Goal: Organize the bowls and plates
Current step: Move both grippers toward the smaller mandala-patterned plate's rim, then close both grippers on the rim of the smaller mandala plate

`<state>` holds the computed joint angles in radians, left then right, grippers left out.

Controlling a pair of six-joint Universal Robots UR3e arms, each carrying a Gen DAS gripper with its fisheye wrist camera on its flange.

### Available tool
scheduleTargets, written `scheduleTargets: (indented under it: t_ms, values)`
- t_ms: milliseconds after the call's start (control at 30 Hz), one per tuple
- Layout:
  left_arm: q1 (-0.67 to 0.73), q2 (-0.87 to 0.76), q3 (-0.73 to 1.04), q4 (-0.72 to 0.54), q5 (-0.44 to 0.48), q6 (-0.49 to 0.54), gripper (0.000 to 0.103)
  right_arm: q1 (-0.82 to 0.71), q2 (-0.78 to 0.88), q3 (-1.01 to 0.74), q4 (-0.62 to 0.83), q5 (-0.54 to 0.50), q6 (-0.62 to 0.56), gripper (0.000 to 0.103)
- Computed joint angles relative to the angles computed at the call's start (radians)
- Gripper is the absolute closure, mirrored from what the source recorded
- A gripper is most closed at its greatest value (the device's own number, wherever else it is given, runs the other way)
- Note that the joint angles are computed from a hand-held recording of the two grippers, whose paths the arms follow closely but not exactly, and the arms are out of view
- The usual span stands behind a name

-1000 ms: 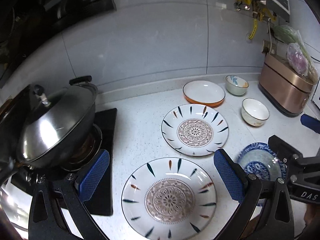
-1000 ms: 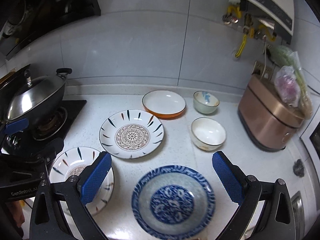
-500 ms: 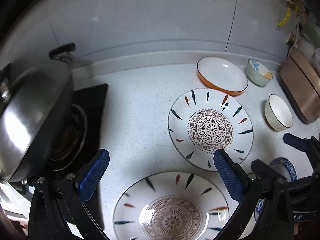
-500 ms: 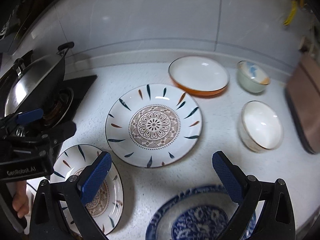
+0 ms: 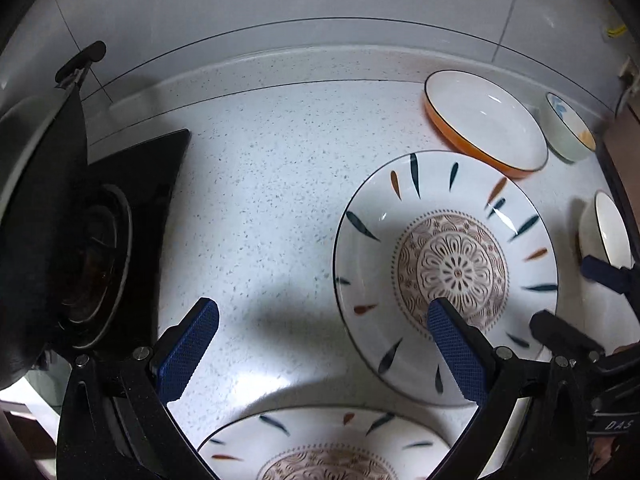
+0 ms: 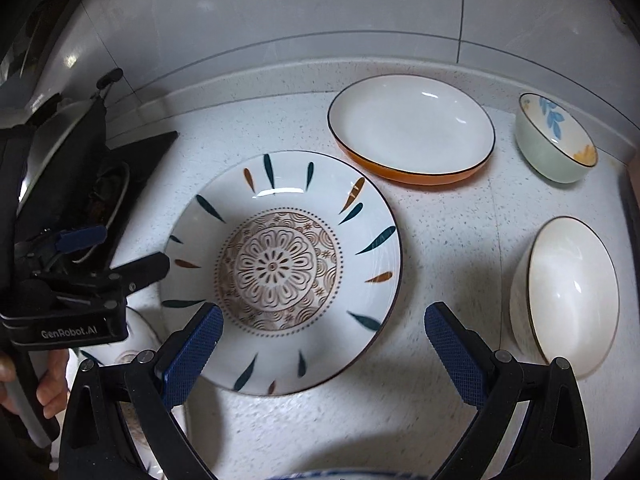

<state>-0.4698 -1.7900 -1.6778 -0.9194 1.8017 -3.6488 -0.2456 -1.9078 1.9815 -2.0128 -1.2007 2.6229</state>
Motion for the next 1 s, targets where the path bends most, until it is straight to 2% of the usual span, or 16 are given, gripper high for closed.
scheduleTargets:
  t_ms: [267, 633, 1000]
  values:
    - [0.003, -0.053, -0.001, 0.056, -0.003, -0.02, 0.001, 0.037, 0.108, 0.008, -0.078, -0.002, 0.024, 0.0]
    - [-0.017, -0.083, -0.04, 0.156, 0.066, 0.012, 0.001, 0.076, 0.156, 0.037, -0.15, -0.03, 0.088, 0.0]
    - [0.033, -0.082, -0.098, 0.243, -0.015, 0.111, 0.002, 0.13, 0.21, 0.014, -0.18, -0.082, 0.176, 0.002]
